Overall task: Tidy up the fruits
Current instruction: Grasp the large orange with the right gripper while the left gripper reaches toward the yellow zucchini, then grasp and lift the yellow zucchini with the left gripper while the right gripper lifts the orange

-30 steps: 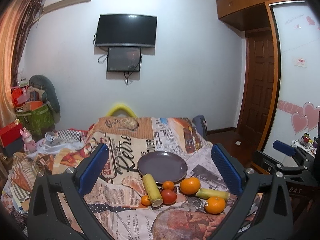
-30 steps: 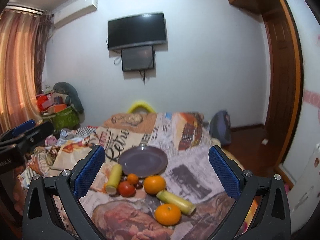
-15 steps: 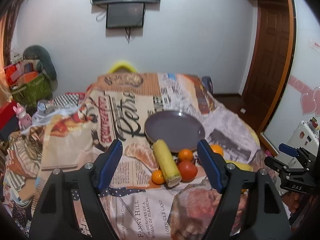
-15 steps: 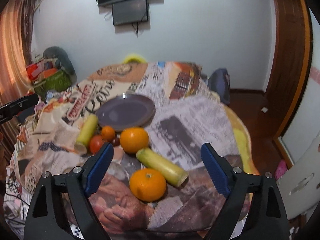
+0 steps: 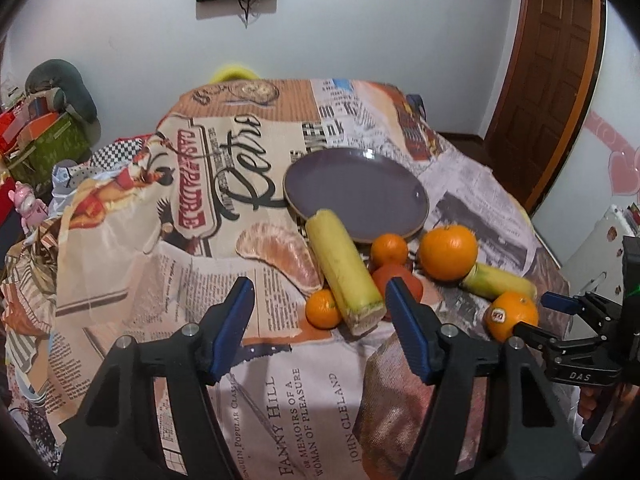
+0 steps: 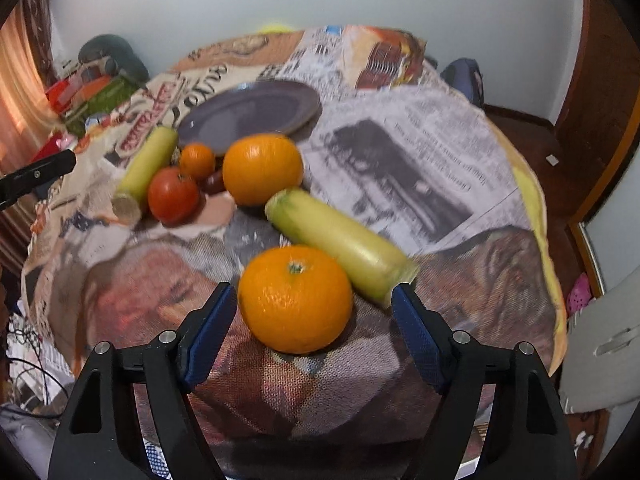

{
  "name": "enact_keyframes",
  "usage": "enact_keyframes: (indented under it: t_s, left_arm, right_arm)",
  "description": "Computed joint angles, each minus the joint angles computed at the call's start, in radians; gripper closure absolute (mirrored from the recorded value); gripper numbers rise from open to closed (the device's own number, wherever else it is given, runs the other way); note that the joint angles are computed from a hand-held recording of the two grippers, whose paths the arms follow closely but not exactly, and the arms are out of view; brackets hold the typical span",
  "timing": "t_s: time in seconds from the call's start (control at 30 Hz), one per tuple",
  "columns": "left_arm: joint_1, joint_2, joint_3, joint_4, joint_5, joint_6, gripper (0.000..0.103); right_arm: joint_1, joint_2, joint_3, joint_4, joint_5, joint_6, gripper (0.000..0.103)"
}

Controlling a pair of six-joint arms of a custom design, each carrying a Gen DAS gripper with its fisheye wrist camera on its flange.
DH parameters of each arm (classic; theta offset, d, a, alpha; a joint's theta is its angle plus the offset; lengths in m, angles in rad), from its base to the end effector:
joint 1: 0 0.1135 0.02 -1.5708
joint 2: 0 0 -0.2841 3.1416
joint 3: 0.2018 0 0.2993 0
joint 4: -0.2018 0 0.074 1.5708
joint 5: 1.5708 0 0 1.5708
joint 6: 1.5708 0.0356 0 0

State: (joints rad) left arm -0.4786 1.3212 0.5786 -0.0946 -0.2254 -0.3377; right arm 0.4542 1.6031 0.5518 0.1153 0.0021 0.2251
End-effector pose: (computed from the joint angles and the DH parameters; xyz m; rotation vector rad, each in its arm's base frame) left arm 0.2515 -0.1215 0.1540 0.0644 2.3826 -0.1157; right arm 0.2623 0.1280 0.0844 -0.2881 2.5122 0.2742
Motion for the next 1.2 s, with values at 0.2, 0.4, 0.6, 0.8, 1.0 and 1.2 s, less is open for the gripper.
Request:
enact_keyframes:
  t_s: [0.2, 0.4, 0.6, 0.8, 1.0, 1.2]
  left_arm:
    - [0.020, 0.075, 0.026, 0.002, 0.044, 0.012, 0.035]
    - [0.030, 0.133, 0.068, 0.003, 0.062, 0.020, 0.035]
    - [0.050, 0.194, 0.123, 0.008, 0.087, 0.031, 0.035]
    - [0.074, 0.290, 0.201, 0.005, 0.148, 0.032, 0.035]
    - [0.074, 0.386, 0.270, 0.005, 0.137, 0.039, 0.035]
    - [0.088, 0.469, 0.319, 0.012, 0.143, 0.034, 0.037]
  right_arm:
    - [-0.004, 0.080, 0.041, 0.005, -0.063, -0.008, 0.039]
    - [0.002, 0.070, 0.036, 0.026, -0.051, -0.023, 0.040]
    - [0.010, 0.004, 0.035, 0.046, -0.018, -0.048, 0.040]
    - [-0.011, 0.010, 0.078, 0.075, -0.013, -0.062, 0.040]
    - [-0.031, 0.058, 0.126, 0.102, -0.019, -0.068, 0.040]
    - [-0.035, 0.093, 0.150, 0.121, -0.028, -0.081, 0.040]
